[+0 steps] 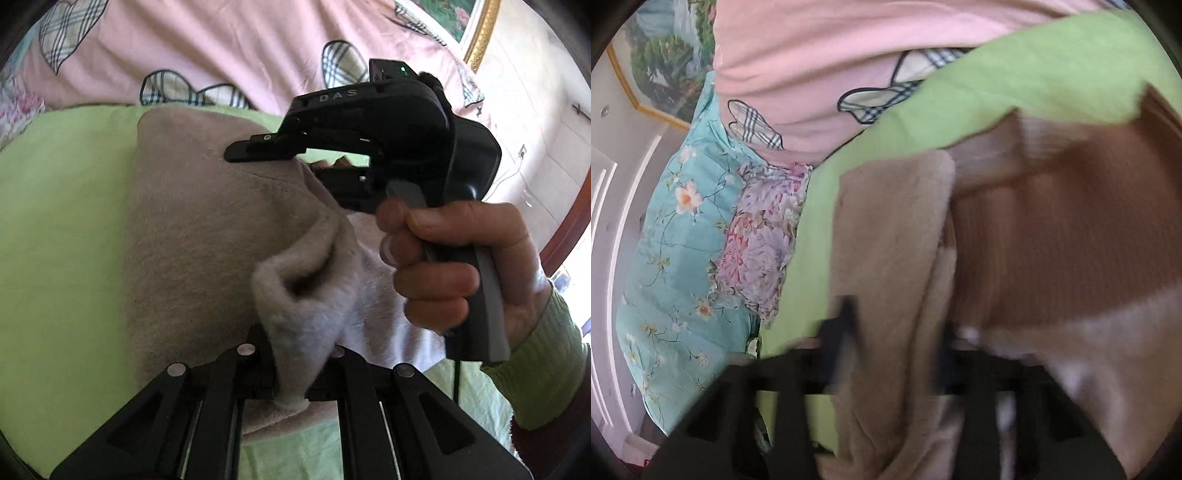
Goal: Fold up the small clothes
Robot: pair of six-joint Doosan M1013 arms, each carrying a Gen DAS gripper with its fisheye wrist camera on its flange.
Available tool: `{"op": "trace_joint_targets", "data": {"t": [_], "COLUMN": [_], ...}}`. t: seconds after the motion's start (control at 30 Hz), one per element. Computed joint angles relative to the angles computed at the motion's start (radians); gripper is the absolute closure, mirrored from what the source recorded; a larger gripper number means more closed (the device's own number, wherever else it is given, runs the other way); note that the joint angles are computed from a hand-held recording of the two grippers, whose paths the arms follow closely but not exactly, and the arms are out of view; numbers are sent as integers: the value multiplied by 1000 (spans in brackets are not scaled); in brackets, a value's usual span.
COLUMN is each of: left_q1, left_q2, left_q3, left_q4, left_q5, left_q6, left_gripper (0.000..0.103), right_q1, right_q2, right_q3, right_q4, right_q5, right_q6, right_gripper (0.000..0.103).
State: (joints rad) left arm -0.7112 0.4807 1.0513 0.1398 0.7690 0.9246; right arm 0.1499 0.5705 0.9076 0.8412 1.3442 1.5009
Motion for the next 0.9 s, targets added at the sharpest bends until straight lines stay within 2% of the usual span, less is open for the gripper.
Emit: {"op": "trace_joint_targets", "data": {"t": [0.1,0.2,0.33,0.5,0.6,0.7,0.8,0.9], "left_q1": [-6,-15,-26,-44,-54,-50,-51,-51], "left_q2": [-10,18,82,156,178,184,183,212], "left_q3": [-3,-56,-150,-249,-282,-295,-286,-318], "left_q4": [-36,-117,-234,-294,-271,-289,-308,-327], "left_q5": [-16,-11,32,109,136,127,132,179], "left_q6": [26,93,182,237,228,245,273,292], "left_gripper": [96,96,95,94,94,94,94,92], "right_q1": [-9,-34,-91,-137,-145,-149,-143,-145], "right_q2": [-27,-76,-138,-152,-154,-163,-165,-164], "right_q3": [8,50,123,165,183,188,181,192], "right_q4": [4,2,-52,-148,-162,-143,-177,-223], "right_q5": [-37,-76,-112,-106,-117,-150,-158,-148], "right_q6": [-55,-97,-105,-49,-55,-89,-91,-80], "right_gripper": [87,87,87,87,87,87,87,88]}}
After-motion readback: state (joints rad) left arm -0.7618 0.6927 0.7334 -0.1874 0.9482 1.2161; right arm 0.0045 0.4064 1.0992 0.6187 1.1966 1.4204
